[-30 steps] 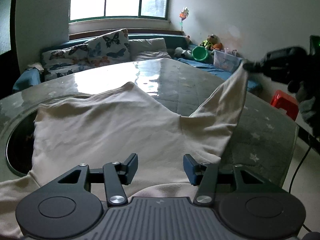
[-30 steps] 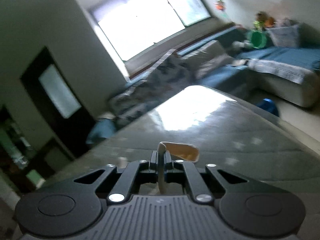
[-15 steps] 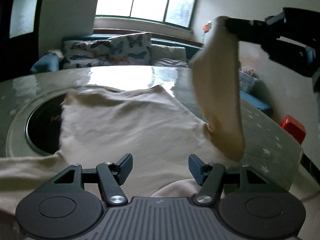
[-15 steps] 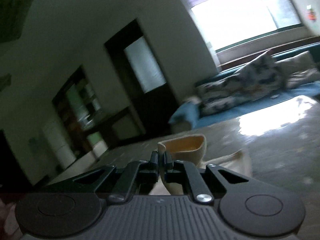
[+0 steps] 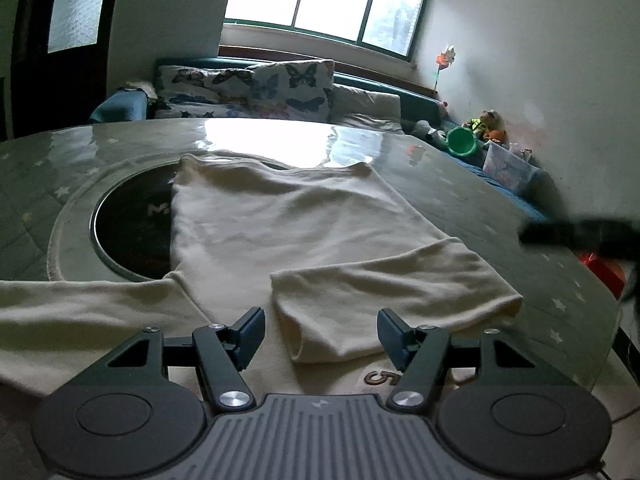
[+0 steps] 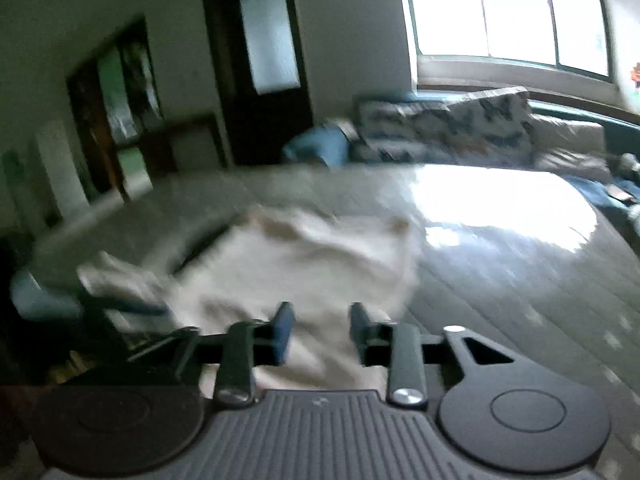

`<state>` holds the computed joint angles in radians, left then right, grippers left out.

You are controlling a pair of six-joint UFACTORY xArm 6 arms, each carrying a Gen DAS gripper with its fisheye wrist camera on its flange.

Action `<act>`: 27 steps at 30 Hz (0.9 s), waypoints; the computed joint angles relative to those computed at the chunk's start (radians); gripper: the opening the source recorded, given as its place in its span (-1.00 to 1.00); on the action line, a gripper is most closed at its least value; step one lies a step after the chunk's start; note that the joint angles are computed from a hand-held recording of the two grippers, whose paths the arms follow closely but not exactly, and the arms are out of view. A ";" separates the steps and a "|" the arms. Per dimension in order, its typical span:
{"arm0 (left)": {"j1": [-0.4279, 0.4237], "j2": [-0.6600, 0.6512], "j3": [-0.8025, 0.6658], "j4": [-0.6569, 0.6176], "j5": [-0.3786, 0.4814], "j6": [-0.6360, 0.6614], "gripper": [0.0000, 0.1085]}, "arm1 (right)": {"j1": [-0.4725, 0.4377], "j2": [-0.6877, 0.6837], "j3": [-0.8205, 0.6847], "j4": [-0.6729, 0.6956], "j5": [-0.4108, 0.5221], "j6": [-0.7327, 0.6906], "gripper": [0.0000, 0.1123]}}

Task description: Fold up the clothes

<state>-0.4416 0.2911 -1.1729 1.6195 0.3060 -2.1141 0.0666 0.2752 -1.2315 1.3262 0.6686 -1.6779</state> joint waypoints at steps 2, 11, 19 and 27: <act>0.003 0.006 -0.002 -0.009 -0.004 0.012 0.17 | -0.007 0.001 0.026 -0.036 -0.045 -0.006 -0.28; -0.003 0.016 -0.006 -0.058 0.011 0.045 -0.79 | -0.024 0.052 0.018 -0.013 -0.016 0.018 -0.30; -0.006 -0.004 0.003 -0.020 0.028 0.021 -0.82 | 0.011 0.076 0.024 0.043 -0.076 -0.071 -0.30; -0.019 -0.021 0.004 -0.006 0.067 0.023 -0.84 | 0.036 0.099 0.023 0.155 -0.150 -0.160 -0.71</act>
